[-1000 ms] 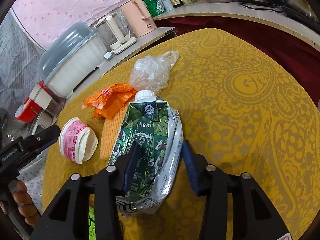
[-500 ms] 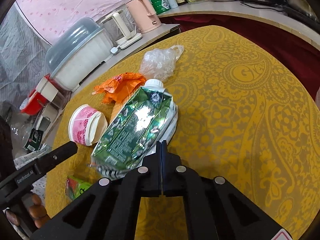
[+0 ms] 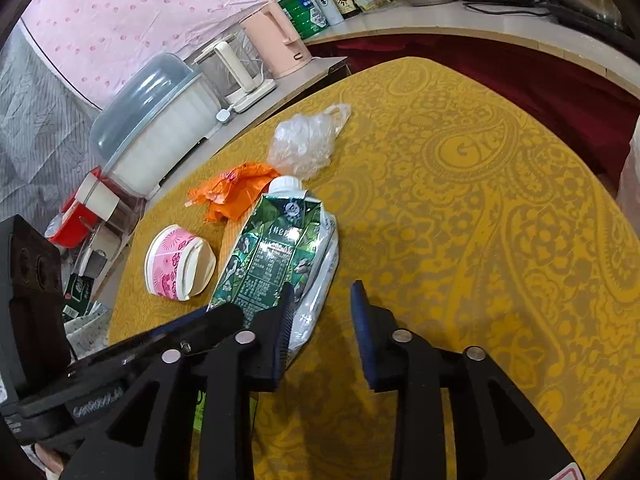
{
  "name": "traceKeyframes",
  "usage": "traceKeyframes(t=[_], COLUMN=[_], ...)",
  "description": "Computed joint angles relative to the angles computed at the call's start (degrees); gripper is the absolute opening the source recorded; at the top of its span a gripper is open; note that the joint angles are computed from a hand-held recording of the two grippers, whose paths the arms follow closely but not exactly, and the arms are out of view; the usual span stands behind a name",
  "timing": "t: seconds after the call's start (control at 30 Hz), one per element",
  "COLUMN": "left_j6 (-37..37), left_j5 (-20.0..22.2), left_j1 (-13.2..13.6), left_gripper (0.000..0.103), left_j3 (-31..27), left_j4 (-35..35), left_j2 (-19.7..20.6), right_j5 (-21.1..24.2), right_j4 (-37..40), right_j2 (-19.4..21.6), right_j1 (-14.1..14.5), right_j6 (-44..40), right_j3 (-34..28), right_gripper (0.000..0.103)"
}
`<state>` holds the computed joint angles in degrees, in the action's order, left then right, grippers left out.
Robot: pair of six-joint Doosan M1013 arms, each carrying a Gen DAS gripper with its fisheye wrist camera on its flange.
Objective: Collect trash
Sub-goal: 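Open the left gripper and move it toward the pink paper cup, then grasp the pink paper cup by its rim with the left gripper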
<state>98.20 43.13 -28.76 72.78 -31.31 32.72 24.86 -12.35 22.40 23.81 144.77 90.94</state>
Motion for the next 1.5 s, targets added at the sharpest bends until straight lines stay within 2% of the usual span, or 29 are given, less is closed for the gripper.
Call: traceKeyframes(t=[0.03,0.07,0.17,0.23,0.3,0.37,0.43,0.6,0.67,0.87,0.9,0.93,0.97,1.07,1.13,1.23,1.4,1.5], left_j6=[1.7,2.0,-2.9,-7.7,-12.1,-17.2,-23.7,-26.4,-26.8,-26.9,-26.6,-26.4,-26.4,-27.0,-26.2,-21.5,-14.7,-10.5], left_j5=[0.4,0.5,-2.9,-5.1,-6.9,-8.3,-9.5,-9.2,-9.6,-10.1,-10.1,-10.1,-10.0,-10.6,-10.9,-9.9,-7.2,-6.0], left_j1=[-0.1,-0.2,-0.7,-0.6,-0.3,-0.1,0.1,1.9,2.3,2.7,2.8,2.8,2.8,2.9,3.3,4.3,5.5,5.7], left_gripper=[0.040,0.040,0.040,0.040,0.040,0.042,0.042,0.043,0.043,0.043,0.043,0.044,0.049,0.066,0.067,0.067,0.066,0.057], left_j3=[-0.1,0.0,1.8,3.3,4.8,6.0,7.3,8.4,8.8,8.6,8.6,8.4,8.1,7.6,6.7,4.4,0.9,0.0], left_j4=[-1.8,-1.9,3.4,7.9,11.9,17.1,24.2,25.8,26.2,26.8,26.7,26.7,27.0,28.1,28.1,24.2,18.0,13.5], left_j2=[0.1,0.0,-1.6,-2.9,-4.2,-5.3,-6.3,-6.9,-7.1,-7.0,-6.9,-6.7,-6.6,-6.0,-5.2,-3.2,-0.4,0.5], right_j5=[0.1,-0.2,-0.1,0.1,0.2,1.5,3.6,10.2,11.8,19.9,20.6,21.4,21.9,19.2,17.4,13.4,11.4,11.0], right_j4=[-0.5,0.4,-1.4,-1.7,-1.6,-5.2,-7.9,-9.1,-11.1,-18.4,-18.8,-19.5,-19.8,-18.1,-17.3,-16.5,-15.4,-16.1], right_j2=[-0.2,-0.4,-1.1,-1.1,-0.6,0.2,1.4,4.8,5.8,9.0,9.2,9.3,9.3,8.1,7.1,5.4,4.0,3.6], right_j1=[-0.2,-0.6,-0.8,-0.5,0.0,1.1,2.0,3.0,3.6,5.4,5.5,5.6,5.6,5.0,4.6,4.0,3.4,3.3], right_j6=[0.7,0.1,2.0,1.2,0.8,3.3,4.9,6.9,9.5,12.4,12.0,12.1,12.0,11.6,12.2,13.9,13.8,14.0], right_j3=[0.3,0.6,1.1,0.7,0.0,-1.3,-3.0,-6.9,-7.9,-12.6,-12.9,-13.0,-13.1,-11.4,-10.0,-7.5,-5.8,-5.6], right_gripper=[0.032,0.038,0.048,0.051,0.060,0.072,0.076,0.078,0.084,0.086,0.084,0.077,0.074,0.074,0.074,0.074,0.074,0.074])
